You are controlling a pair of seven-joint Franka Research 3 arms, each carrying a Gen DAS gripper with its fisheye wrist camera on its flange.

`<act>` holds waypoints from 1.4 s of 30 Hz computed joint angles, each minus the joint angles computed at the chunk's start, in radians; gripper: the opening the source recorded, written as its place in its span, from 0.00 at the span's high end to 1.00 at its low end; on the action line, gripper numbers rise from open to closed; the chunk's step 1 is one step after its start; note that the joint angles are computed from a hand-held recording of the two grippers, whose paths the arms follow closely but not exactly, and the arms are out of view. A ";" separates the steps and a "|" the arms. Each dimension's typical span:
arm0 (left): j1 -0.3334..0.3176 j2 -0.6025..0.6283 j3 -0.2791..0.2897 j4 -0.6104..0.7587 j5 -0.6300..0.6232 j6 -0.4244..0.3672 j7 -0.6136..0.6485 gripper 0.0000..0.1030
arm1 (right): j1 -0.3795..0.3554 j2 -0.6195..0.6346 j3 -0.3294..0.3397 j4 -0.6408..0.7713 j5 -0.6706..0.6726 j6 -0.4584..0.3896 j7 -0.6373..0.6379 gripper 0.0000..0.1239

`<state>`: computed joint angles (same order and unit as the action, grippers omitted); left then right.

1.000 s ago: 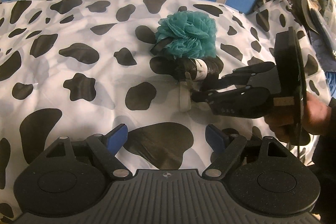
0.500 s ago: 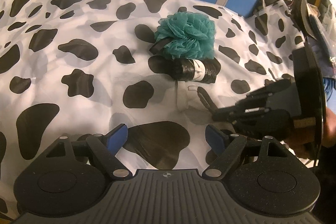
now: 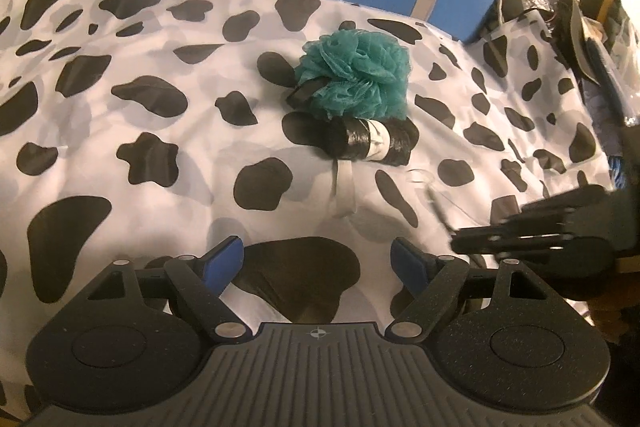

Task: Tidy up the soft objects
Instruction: 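Pull the cable away from the earphone case with the right gripper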

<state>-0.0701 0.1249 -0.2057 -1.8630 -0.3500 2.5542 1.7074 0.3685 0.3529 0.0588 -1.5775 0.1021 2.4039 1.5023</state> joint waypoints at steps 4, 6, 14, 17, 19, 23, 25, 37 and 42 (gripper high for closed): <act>-0.005 -0.011 -0.007 -0.025 -0.008 0.062 0.047 0.22 | 0.000 -0.089 -0.009 -0.096 -0.001 0.038 0.061 0.97; -0.013 -0.013 -0.008 -0.035 0.016 0.091 0.058 0.22 | -0.010 -0.133 -0.004 -0.145 0.022 0.052 0.083 0.97; -0.037 0.009 -0.015 -0.031 0.096 0.113 0.050 0.22 | -0.032 -0.271 0.009 -0.302 0.029 0.084 0.172 0.97; -0.050 0.012 -0.015 -0.041 0.168 0.143 0.035 0.22 | -0.036 -0.288 0.012 -0.325 -0.001 0.085 0.215 0.97; -0.053 0.018 -0.019 -0.041 0.192 0.147 0.040 0.22 | -0.041 -0.292 0.016 -0.331 0.014 0.087 0.211 0.97; -0.064 0.028 -0.023 -0.042 0.250 0.166 0.044 0.22 | -0.046 -0.290 0.020 -0.331 0.042 0.105 0.202 0.97; -0.076 0.037 -0.020 -0.042 0.310 0.182 0.032 0.23 | -0.046 -0.291 0.022 -0.333 0.048 0.110 0.197 0.97; -0.141 0.168 0.014 0.094 0.595 0.117 -0.096 0.47 | -0.036 -0.285 0.014 -0.342 -0.121 0.109 0.286 0.97; -0.144 0.229 0.012 0.179 0.645 0.047 -0.118 0.65 | -0.034 -0.282 0.014 -0.340 -0.154 0.118 0.305 0.96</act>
